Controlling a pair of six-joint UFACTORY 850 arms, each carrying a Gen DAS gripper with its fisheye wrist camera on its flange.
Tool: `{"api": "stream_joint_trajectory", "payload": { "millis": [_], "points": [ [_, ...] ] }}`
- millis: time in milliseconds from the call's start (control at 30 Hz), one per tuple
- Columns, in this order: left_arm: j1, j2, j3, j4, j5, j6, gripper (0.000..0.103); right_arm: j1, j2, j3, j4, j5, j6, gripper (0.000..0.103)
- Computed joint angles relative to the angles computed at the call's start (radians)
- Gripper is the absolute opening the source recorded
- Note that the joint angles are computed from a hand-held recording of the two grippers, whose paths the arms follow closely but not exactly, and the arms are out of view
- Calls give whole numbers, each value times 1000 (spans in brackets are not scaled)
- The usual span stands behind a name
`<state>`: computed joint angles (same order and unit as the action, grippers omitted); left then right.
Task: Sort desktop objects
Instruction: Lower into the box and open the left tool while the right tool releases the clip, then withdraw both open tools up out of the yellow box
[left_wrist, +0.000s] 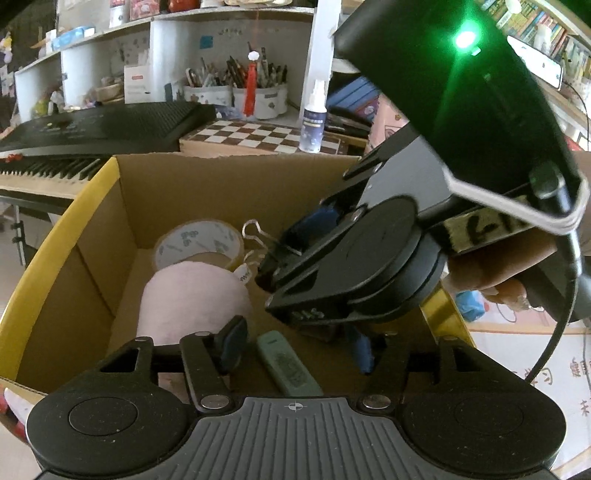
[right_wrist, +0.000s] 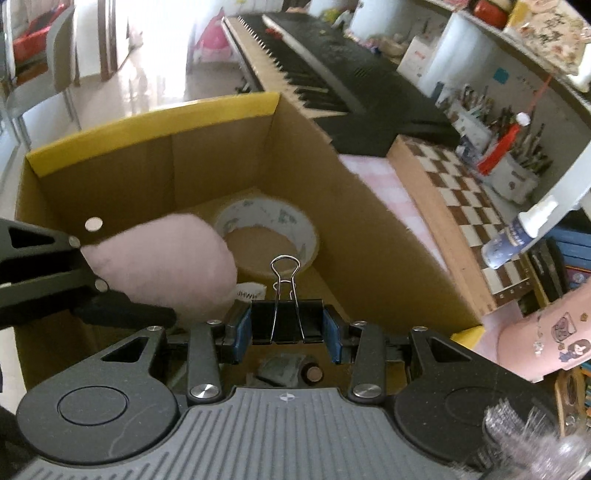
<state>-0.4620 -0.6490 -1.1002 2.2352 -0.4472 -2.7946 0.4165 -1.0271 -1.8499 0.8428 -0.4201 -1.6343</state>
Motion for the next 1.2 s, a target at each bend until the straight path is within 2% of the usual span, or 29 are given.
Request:
{"api": "stream_joint_trajectory", "payload": {
  "millis": [167, 267, 600, 767, 967, 1200],
  "points": [
    [-4, -4, -7, -24, -4, 18, 63, 4, -38, -57, -154, -55, 140, 38],
    [-6, -4, -6, -29, -6, 23, 65, 4, -48, -77, -178, -77, 167, 38],
    [-19, 10, 10, -61, -36, 43, 66, -7, -10, -19, -35, -43, 70, 42],
    [-26, 25, 31, -57, -65, 20, 67, -22, 51, 66, 185, -8, -101, 42],
    [-39, 43, 58, -95, -130, 24, 69, -43, 158, 221, 604, 37, -448, 50],
    [-66, 78, 105, -215, -267, 71, 75, -80, 285, 417, 1093, -17, -798, 50]
  ]
}}
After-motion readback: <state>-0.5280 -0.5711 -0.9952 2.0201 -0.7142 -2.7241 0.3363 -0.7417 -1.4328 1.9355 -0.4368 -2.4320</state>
